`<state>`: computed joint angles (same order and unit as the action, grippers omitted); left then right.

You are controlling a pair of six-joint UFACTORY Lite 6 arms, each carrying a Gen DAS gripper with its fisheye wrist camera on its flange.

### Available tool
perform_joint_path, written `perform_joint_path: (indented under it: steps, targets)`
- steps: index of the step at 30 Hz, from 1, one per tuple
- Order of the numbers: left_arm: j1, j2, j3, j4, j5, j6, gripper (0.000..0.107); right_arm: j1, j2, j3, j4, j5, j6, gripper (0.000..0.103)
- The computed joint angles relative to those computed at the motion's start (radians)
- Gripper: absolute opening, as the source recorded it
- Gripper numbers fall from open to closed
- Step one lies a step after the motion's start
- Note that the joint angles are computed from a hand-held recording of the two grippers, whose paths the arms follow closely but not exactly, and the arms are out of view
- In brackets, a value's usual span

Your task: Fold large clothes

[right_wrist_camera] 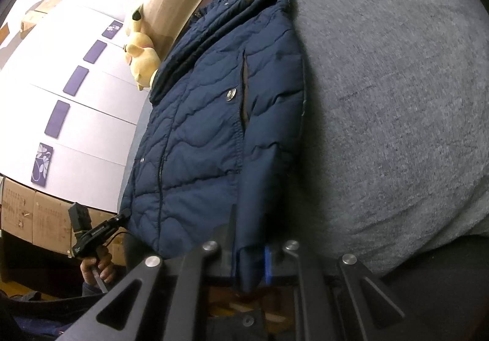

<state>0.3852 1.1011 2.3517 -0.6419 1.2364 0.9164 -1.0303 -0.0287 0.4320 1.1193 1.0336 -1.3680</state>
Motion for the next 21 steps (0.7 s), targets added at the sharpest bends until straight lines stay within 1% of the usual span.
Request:
perform_joint_path:
  steps: [5, 10, 16, 19, 21]
  targets:
    - [0.019, 0.036, 0.059, -0.005, 0.039, 0.000, 0.010, -0.003, -0.030, -0.005, -0.008, 0.010, 0.013, 0.013]
    - [0.027, 0.053, 0.090, -0.004, 0.056, -0.006, 0.010, -0.001, -0.036, -0.002, -0.008, 0.013, 0.014, 0.013]
    - [0.011, -0.015, -0.007, 0.014, 0.003, -0.002, 0.010, -0.002, -0.027, -0.005, 0.000, 0.013, 0.004, 0.013]
    - [-0.004, -0.088, -0.115, 0.025, -0.063, 0.021, 0.010, -0.005, -0.023, -0.002, 0.001, 0.017, -0.001, 0.013]
    - [-0.013, -0.117, -0.153, 0.033, -0.090, 0.028, 0.010, -0.009, -0.025, 0.000, 0.001, 0.024, -0.004, 0.013]
